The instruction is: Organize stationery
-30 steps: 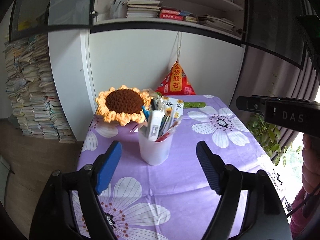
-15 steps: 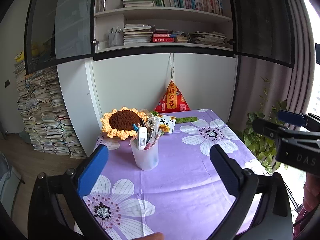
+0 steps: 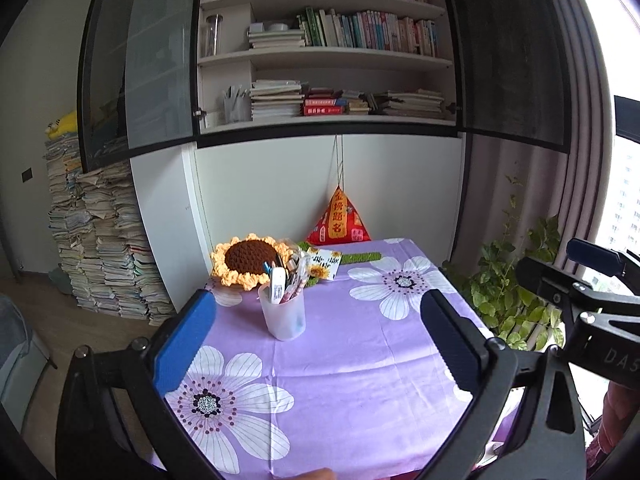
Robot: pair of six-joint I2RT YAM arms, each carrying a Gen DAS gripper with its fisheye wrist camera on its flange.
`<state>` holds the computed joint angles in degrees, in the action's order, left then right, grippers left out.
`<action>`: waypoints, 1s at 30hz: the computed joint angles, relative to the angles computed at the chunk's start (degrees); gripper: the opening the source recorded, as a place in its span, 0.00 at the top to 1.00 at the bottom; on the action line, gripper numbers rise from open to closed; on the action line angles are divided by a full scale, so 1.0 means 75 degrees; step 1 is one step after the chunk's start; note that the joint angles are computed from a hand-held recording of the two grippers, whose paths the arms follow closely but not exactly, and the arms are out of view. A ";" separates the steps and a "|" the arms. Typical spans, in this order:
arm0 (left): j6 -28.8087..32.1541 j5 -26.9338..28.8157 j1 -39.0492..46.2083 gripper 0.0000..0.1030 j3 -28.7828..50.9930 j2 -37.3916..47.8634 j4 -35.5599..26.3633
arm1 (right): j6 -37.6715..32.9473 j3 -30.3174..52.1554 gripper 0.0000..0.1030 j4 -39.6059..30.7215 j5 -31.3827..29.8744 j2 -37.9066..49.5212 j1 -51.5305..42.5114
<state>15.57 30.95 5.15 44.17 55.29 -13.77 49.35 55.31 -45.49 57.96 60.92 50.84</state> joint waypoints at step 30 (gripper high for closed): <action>-0.0295 0.0242 0.0274 0.01 0.0224 -0.0908 -0.0639 | 0.3912 0.0947 0.21 -0.3801 0.1420 0.0306 0.1781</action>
